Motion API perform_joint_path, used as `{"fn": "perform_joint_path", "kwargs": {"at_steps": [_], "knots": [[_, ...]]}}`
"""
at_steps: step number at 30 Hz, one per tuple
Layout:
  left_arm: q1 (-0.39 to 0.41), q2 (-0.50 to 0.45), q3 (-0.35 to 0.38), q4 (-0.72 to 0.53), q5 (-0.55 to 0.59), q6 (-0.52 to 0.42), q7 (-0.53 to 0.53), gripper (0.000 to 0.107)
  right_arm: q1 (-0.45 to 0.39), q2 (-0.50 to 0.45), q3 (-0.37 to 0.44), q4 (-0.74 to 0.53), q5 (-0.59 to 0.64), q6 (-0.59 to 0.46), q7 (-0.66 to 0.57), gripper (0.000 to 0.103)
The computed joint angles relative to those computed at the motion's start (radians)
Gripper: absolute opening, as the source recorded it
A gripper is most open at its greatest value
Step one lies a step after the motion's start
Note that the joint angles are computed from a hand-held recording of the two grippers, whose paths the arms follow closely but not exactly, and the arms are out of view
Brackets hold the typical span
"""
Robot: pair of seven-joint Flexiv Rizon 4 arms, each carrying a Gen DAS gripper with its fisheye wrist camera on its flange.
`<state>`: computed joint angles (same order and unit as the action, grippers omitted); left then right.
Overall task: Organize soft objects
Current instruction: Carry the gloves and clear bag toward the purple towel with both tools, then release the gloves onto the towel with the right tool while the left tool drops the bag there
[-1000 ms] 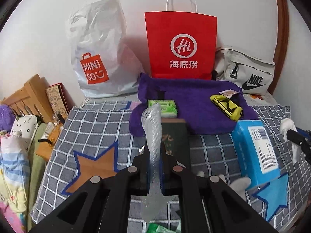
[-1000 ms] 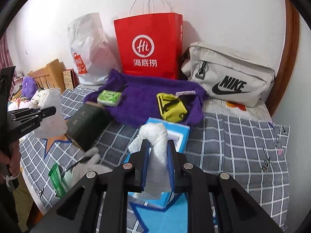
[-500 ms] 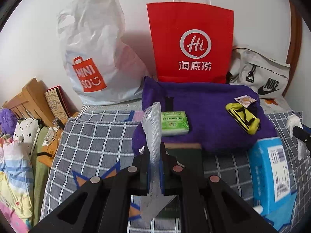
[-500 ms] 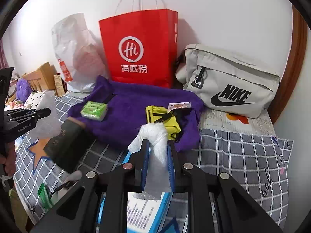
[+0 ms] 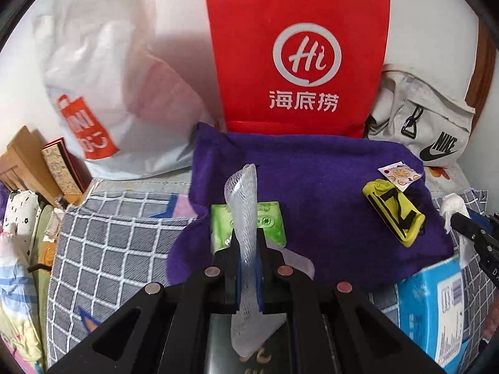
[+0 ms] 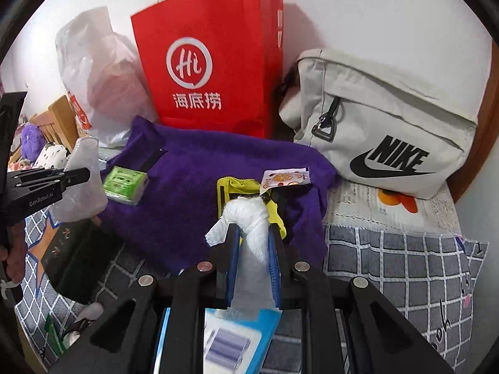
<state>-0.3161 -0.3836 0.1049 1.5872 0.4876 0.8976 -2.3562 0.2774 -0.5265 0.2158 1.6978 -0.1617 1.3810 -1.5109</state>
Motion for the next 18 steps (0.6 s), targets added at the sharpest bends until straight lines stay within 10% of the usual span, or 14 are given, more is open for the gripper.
{"fn": "perform_joint_path", "kwargs": {"at_steps": [18], "knots": [[0.074, -0.151, -0.009, -0.102, -0.227, 0.061, 0.188, 0.007, 0.032, -0.167, 0.002, -0.269, 0.024, -0.210, -0.091, 0.018]]}}
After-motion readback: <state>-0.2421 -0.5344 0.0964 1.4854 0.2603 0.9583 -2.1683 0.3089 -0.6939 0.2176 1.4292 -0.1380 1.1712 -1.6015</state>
